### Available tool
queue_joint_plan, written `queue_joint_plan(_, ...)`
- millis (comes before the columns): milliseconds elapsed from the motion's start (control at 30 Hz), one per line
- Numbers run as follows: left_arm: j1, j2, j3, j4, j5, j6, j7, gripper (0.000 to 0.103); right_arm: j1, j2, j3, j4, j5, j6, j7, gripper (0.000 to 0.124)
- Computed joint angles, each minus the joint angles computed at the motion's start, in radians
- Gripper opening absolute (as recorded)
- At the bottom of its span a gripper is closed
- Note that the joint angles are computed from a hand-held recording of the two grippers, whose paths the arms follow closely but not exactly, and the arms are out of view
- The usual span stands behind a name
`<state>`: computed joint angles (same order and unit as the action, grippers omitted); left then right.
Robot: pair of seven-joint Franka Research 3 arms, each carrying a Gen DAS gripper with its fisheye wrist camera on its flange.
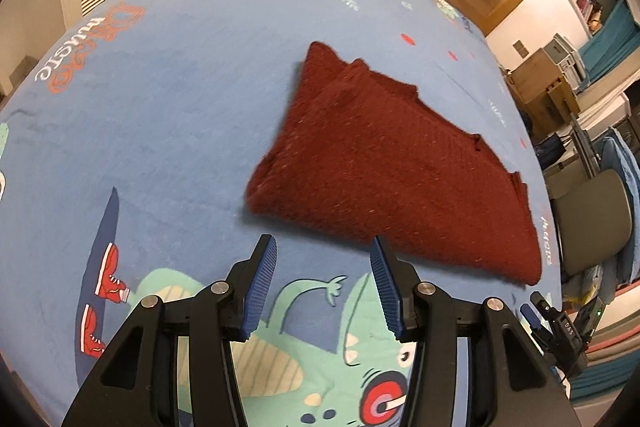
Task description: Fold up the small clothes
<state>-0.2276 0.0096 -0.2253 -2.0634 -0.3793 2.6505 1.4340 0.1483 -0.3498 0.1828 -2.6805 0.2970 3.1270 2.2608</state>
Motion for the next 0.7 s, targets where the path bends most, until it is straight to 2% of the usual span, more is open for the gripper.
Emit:
queue_joint_plan(67, 0.002, 0.007, 0.001, -0.001, 0.009, -0.001, -0.016, 0.043, 0.068, 0.016, -0.063, -0.009, 0.046, 0.039, -0.021, 0.068)
queue_joint_plan(100, 0.002, 0.012, 0.000, 0.000, 0.007, -0.001, -0.021, 0.043, 0.129, 0.029, -0.118, -0.013, 0.082, 0.070, -0.043, 0.068)
queue_joint_plan(167, 0.004, 0.016, -0.004, -0.008, -0.031, 0.005, -0.008, 0.043, 0.179, 0.044, -0.166, -0.008, 0.118, 0.087, -0.075, 0.068)
queue_joint_plan(267, 0.008, 0.040, -0.013, -0.006, -0.134, 0.015, 0.039, 0.048, 0.196, 0.059, -0.184, 0.002, 0.146, 0.085, -0.114, 0.068)
queue_joint_plan(433, 0.036, 0.106, -0.043, 0.021, -0.359, 0.034, 0.132, 0.048, 0.210, 0.070, -0.199, 0.015, 0.179, 0.074, -0.177, 0.068)
queue_joint_plan(700, 0.102, 0.229, -0.106, 0.122, -0.653, 0.086, 0.232, 0.053, 0.145, 0.087, -0.136, 0.039, 0.169, 0.041, -0.224, 0.068)
